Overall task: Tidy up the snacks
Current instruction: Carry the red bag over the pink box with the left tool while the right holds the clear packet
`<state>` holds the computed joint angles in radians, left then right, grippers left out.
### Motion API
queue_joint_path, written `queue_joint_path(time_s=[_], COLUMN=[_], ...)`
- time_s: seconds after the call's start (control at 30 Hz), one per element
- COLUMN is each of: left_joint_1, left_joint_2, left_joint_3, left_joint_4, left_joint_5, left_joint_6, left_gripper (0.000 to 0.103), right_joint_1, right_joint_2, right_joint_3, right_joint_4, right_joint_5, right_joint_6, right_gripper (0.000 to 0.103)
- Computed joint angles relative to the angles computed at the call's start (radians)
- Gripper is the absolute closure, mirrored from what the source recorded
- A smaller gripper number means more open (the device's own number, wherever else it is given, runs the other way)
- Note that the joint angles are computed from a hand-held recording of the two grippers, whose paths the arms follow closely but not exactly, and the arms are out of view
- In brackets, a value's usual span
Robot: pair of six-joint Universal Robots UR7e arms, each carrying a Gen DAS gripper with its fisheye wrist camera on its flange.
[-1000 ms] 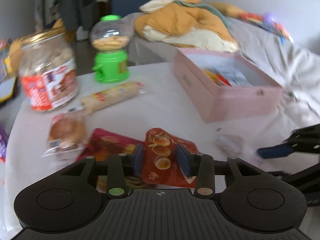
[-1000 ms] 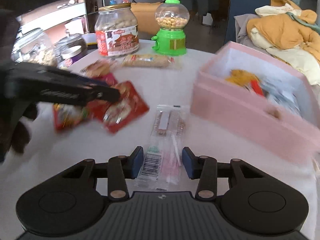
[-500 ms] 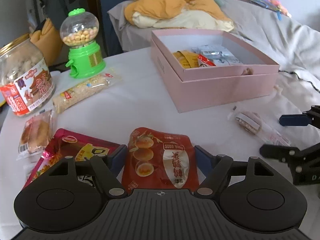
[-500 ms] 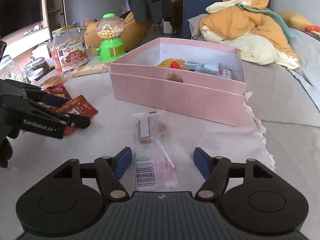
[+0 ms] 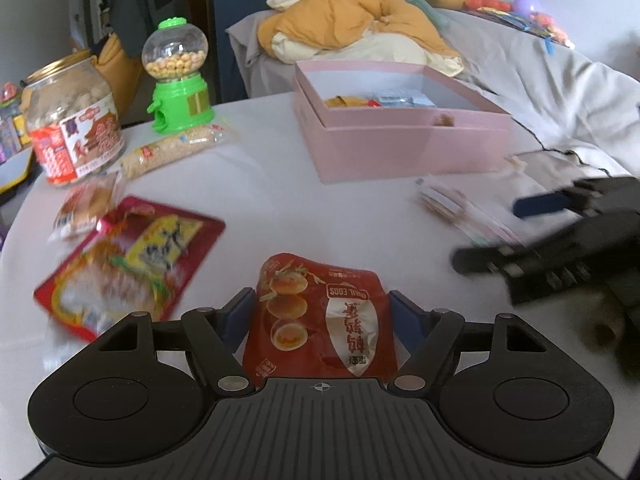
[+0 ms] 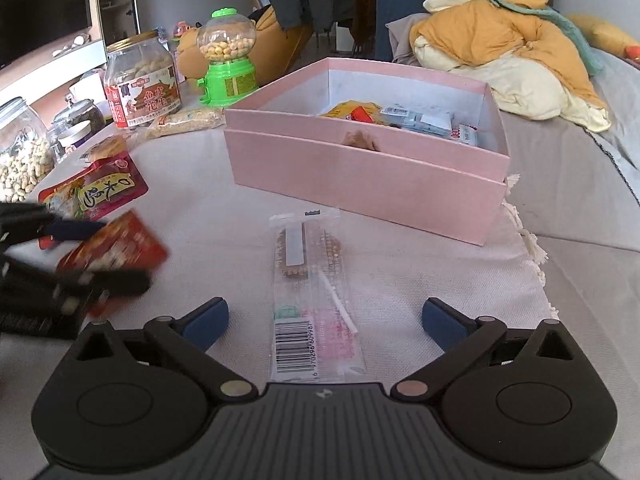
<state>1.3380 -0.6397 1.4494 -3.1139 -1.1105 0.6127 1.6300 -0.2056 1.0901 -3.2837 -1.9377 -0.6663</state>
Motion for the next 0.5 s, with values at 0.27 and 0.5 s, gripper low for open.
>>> queue_joint_path(time_s=[0.27, 0.5], left_joint_1=[-0.008, -0.006], left_joint_2=[-0.007, -0.006], left_joint_3=[0.031, 0.041], left_joint_4=[-0.029, -0.052], left_joint_5=[0.02, 0.013], left_joint_6=[-0.022, 0.013], left_gripper=[0.024, 0.024], right_joint_1=[0.014, 0.027], right_joint_2=[0.052, 0.031], right_joint_3=[-0.142, -0.151], right_joint_4=[0.118, 0.187], right_joint_5=[-0.036, -0.041], right_joint_6=[0.047, 0.099], right_gripper=[0.002, 0.065])
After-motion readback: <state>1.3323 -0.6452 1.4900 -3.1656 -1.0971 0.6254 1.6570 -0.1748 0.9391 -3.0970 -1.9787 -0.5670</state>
